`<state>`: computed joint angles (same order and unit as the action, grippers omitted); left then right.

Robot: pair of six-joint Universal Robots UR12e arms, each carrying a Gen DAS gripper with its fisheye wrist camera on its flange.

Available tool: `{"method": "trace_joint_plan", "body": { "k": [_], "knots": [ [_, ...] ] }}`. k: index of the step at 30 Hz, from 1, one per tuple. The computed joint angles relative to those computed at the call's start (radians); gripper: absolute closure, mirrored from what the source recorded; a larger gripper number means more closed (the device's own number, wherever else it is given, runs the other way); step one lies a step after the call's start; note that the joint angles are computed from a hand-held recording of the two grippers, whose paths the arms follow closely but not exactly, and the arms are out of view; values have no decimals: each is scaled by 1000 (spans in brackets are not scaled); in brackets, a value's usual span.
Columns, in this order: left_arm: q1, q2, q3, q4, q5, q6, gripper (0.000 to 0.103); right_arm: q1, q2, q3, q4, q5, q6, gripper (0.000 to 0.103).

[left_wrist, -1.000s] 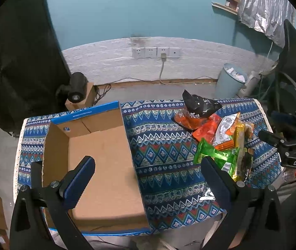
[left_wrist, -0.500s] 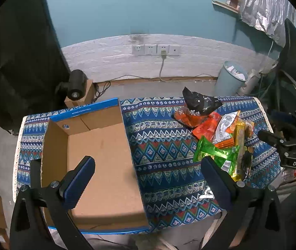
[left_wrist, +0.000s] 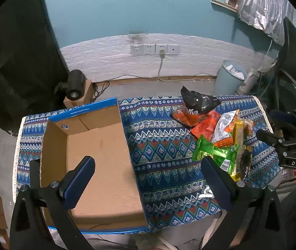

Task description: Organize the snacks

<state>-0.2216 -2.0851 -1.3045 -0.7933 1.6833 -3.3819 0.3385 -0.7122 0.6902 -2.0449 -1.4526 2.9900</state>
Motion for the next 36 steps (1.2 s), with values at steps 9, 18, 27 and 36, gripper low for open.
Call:
{"method": "trace_joint_plan", "body": {
  "k": [9,18,27,36],
  "knots": [
    [-2,-2,4,-3,-3,3,1,0,-1,1,1,-1,0,22],
    [-4,-5,9,-5,-1,4,1,-1,-1,3,1,-2,-4,22],
    [-5,-6,9,-5,-4,12,1,-3,-6,9,3,-4,-4,22],
    [-4,-5,5,-4,-6,21,1,-4,0,-4,19,-7,-12,22]
  ]
}}
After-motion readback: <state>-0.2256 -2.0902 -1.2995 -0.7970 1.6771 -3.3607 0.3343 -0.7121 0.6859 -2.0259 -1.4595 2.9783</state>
